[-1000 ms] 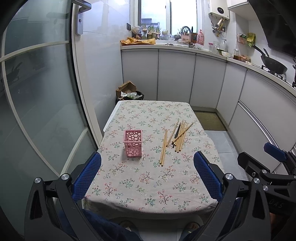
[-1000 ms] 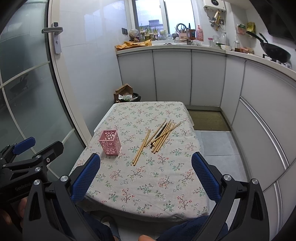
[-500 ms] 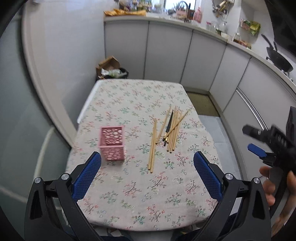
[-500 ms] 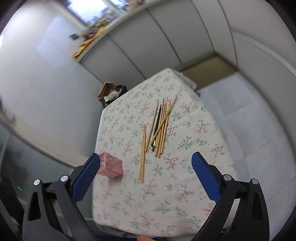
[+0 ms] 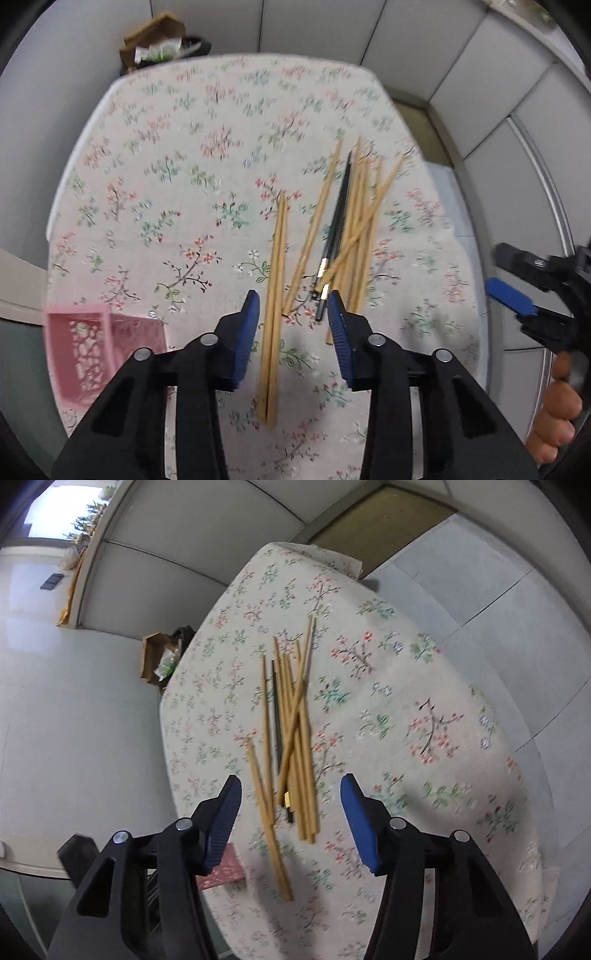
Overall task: Organize utensils
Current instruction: 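Reach the left gripper to the chopstick pile and grasp a wooden chopstick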
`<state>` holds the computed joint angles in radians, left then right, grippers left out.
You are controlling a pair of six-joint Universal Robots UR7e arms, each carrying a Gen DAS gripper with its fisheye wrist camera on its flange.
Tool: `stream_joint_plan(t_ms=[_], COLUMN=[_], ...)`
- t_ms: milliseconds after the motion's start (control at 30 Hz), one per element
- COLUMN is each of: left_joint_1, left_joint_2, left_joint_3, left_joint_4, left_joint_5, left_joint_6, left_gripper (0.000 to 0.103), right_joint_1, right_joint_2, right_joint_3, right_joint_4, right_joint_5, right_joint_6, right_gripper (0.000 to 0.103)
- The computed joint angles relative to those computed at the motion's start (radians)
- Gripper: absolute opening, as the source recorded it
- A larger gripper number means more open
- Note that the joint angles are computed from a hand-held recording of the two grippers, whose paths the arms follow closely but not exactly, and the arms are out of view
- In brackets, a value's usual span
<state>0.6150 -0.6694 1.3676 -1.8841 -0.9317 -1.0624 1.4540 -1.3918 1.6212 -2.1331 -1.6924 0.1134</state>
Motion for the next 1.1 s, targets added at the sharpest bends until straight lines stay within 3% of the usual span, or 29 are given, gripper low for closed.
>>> stream_joint_plan(t_ms=[167,233,300,567,700,833,967,1100], left_joint_1=[0.053,0.069,0.084,0.103,0.103,0.117,0.107,0.09], left_joint_2=[0.031,0.048,0.056,0.071,0.079,0.077,0.104,0.09], left_joint_3=[-0.023,-0.042,-0.049,-0.057,-0.068,-0.051,-0.078,-0.049], left_joint_4=[0.011,0.042,0.052,0.059,0.093,0.046,0.076,-0.008], left_joint_5=[-0.01,-0.013,-0.029,-0.048,-0.021,-0.022,0.011,0.004], left_joint_6=[0.014,0.007,0.008,0.038,0.052,0.076,0.118,0.094], left_gripper=[0.035,0.019,0.011,0.01,0.01,0.011,0.006,0.006], right_joint_1=[-0.01,-0.004,0.002,0.002,0.003,0.008,0.027,0.047], right_joint_2=[0.035,0.045,0.054,0.068,0.07,0.07,0.075,0.077], right_joint_3=[-0.031,-0.036,-0.041,-0.05,-0.048,-0.042,-0.04,-0.033], right_joint_4=[0.029,0.02,0.018,0.035,0.043,0.037,0.023,-0.002], right_joint_5=[-0.001,-0.023,-0.036,-0.025,-0.019,-0.026,-0.058,-0.089], right_joint_6=[0.012,0.009,0.009,0.02,0.027,0.029,-0.004,-0.068], right_gripper=[0.056,0.056,0.056,0.056,0.056,0.056,0.056,0.056])
